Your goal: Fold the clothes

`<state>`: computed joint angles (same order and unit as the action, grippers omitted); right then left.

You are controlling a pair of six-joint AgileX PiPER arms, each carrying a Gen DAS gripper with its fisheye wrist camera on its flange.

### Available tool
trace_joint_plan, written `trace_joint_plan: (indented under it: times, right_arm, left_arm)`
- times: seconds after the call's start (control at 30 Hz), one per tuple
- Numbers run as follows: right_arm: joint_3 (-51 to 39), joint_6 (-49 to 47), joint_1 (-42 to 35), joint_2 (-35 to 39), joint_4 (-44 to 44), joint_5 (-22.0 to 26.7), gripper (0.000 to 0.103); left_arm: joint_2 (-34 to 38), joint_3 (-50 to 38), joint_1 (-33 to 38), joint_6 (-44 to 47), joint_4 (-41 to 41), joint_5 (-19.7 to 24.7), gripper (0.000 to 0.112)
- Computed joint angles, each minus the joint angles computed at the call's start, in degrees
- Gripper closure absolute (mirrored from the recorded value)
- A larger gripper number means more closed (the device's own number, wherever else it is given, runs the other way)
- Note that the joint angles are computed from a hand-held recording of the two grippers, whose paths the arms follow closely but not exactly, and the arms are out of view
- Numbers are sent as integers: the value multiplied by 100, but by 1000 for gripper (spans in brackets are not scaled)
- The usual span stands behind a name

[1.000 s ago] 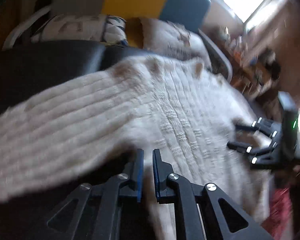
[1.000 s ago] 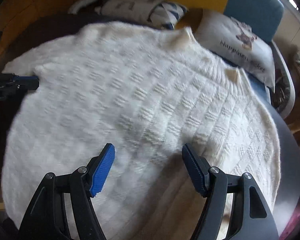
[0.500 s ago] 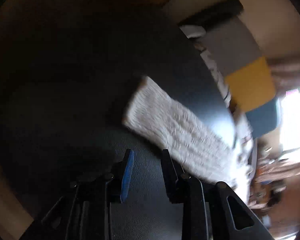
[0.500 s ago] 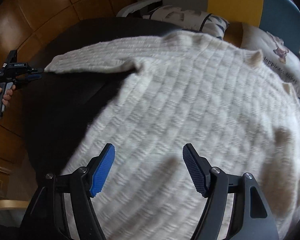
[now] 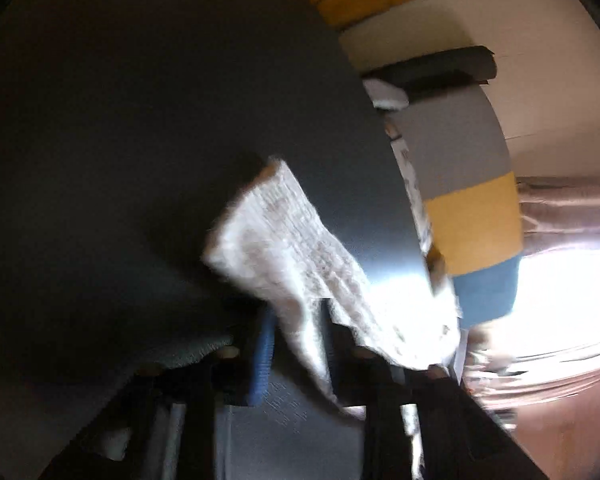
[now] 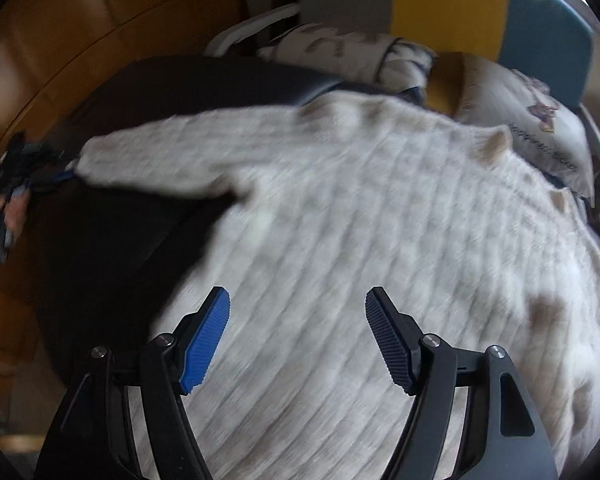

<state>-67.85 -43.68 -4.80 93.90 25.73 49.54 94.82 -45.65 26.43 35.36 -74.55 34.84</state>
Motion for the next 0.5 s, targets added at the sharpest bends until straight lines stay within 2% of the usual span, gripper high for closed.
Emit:
trace_joint_plan:
  times: [0.17, 0.23, 0.33, 0.4, 0.5]
  right_arm:
    - [-1097, 941, -57, 910, -513, -367, 29]
    - [-1694, 1222, -42, 1412, -590, -252, 29]
    - [-2284, 1732, 265, 1980, -1246, -327, 30]
    - [-2509, 1955, 451, 2224, -1556, -404, 30]
    - [-2801, 2142, 558, 2447, -1645, -388, 30]
  left_arm:
    - [-926, 1155, -144, 1160, -1768, -826, 107]
    - [-1332, 1533, -418, 1183, -1898, -1254, 107]
    - [-1664, 1964, -771, 1213, -2075, -1685, 107]
    - [-1715, 2069, -871, 1283, -2191, -1807, 107]
    - [-1607, 1886, -1053, 959, -1910, -2048, 107]
